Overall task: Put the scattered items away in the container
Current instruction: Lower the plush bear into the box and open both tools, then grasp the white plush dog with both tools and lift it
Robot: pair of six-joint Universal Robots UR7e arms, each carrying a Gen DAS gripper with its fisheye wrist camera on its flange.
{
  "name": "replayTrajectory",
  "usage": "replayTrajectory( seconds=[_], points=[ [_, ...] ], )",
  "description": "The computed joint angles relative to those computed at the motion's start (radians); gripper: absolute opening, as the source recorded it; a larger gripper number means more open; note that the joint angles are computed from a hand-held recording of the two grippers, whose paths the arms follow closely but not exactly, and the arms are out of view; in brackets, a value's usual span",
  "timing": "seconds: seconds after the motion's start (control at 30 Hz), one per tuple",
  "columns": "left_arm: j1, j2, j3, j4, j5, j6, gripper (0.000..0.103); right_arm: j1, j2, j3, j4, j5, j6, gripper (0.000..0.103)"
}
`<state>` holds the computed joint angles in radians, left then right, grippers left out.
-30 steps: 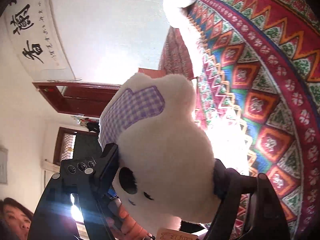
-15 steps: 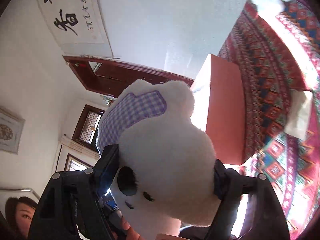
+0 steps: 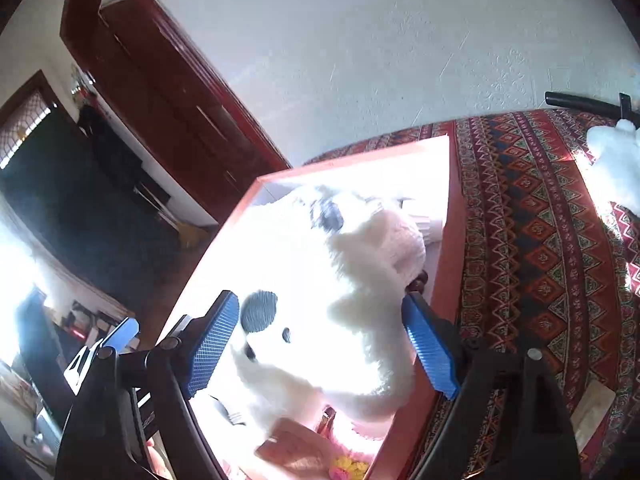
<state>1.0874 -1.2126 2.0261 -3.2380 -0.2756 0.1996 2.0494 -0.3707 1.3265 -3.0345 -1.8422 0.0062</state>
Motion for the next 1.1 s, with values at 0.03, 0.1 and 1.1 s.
replayTrajectory(
  seconds=[0.03,0.1,1.1],
  points=[
    [0.002,-0.003,0.000,-0.022,-0.017,0.007,0.086,-0.001,0.005,0.005,-0.002,-0.009,-0.003,0.084],
    [-0.008,0.000,0.004,-0.164,-0.054,0.093,0.086,-0.006,0.004,0.025,-0.039,-0.004,-0.019,0.084],
    [-0.080,0.384,-0.378,0.372,-0.873,-0.431,0.091,-0.577,-0.546,0.664,-0.674,0.573,0.431,0.098]
  ],
)
